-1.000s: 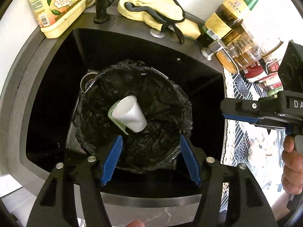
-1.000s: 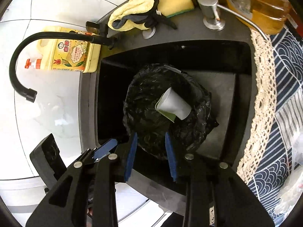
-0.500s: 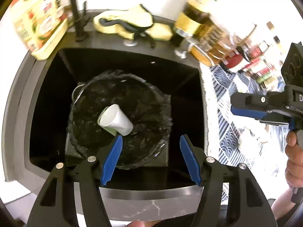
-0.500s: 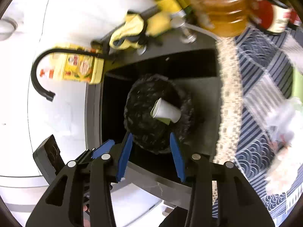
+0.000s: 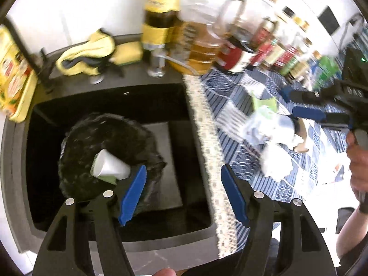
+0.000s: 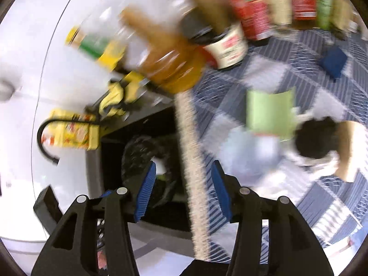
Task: Collect trash
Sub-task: 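Move the right gripper to the blue card case and grasp it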
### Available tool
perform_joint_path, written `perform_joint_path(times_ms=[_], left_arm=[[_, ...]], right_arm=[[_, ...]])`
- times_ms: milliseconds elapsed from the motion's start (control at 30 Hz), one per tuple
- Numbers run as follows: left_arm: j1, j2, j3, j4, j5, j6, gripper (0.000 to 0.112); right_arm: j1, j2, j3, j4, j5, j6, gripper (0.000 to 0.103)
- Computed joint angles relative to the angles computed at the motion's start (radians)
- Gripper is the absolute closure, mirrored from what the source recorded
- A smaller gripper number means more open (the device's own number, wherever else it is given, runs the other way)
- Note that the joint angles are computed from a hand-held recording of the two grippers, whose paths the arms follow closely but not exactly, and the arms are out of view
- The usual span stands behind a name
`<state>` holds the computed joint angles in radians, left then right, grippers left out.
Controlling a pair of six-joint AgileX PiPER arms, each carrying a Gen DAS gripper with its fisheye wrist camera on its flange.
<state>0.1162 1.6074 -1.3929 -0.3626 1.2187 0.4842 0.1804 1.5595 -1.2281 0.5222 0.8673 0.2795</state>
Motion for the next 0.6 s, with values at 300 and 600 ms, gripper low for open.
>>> perform_joint_path(times_ms=[300, 600], left_arm=[[-0.143, 0.011, -0.011, -0.002, -0.008, -0.041, 0.047], [-0.316, 0.003, -0.007, 0.029, -0.068, -0.188, 0.040]], right_arm=[[-0.282, 0.064, -0.030, -0.139, 0.081, -0.045, 0.035], [-0.432, 0.353, -0.276, -0.230, 0.182, -0.052, 0.023]])
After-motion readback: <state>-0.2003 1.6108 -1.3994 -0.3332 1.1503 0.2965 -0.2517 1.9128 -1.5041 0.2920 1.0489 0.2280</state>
